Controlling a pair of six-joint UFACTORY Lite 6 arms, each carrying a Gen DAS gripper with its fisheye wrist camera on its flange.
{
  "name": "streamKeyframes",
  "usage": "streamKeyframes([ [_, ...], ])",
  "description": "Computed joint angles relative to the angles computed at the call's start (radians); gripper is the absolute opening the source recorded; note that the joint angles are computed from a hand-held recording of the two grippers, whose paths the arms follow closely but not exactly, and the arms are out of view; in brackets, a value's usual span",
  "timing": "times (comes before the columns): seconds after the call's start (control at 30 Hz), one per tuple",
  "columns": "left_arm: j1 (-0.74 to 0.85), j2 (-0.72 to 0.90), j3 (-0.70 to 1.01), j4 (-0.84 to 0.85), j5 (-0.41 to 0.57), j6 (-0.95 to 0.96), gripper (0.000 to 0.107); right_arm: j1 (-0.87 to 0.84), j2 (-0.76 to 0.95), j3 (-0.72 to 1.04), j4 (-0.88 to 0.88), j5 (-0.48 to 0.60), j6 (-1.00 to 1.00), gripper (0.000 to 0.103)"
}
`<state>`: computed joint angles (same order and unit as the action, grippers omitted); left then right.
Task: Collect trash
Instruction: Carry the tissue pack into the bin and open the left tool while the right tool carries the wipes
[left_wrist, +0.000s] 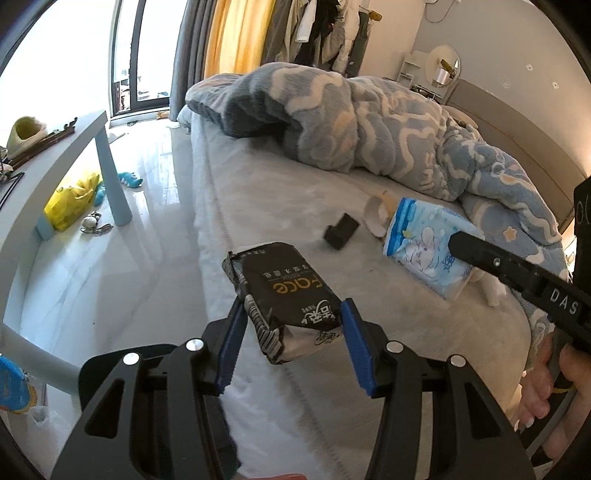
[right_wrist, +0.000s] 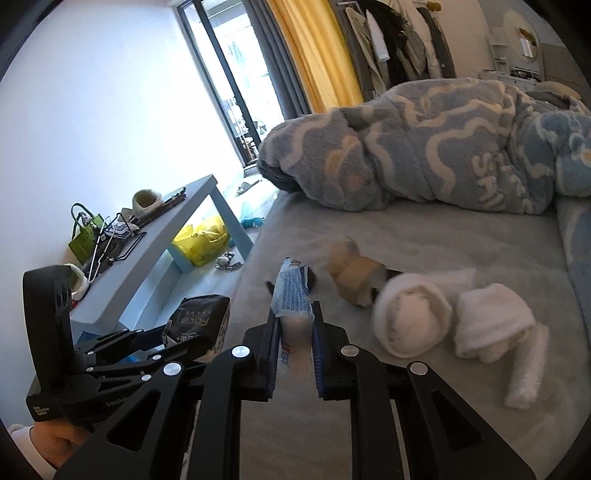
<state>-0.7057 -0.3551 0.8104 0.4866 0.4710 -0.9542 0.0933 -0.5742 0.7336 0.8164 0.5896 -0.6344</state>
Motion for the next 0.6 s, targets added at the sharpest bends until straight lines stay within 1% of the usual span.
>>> streamKeyframes([
  [0.17, 0.094, -0.088, -0.064, -0.138, -0.001, 0.173, 0.054, 0.188, 0.047, 0.044, -0.132, -0.098, 0.181, 0.016],
  [0.3, 0.179, -0.155, -0.121, -0.236, 0.005, 0.316, 0.054, 0.298, 0.086, 0.076, -0.221, -0.154, 0.304, 0.016],
  [0.37, 0.228, -0.187, -0.154, -0.296, 0.012, 0.400, 0.054, 0.366, 0.117, 0.101, -0.301, -0.188, 0.407, 0.016],
  [0.47, 0.304, -0.216, -0.192, -0.408, 0.027, 0.546, 0.054, 0.447, 0.168, 0.135, -0.378, -0.217, 0.515, 0.016],
  [0.6, 0.388, -0.254, -0.249, -0.495, 0.047, 0.689, 0.054, 0.567, 0.257, 0.199, -0.549, -0.250, 0.717, 0.016],
])
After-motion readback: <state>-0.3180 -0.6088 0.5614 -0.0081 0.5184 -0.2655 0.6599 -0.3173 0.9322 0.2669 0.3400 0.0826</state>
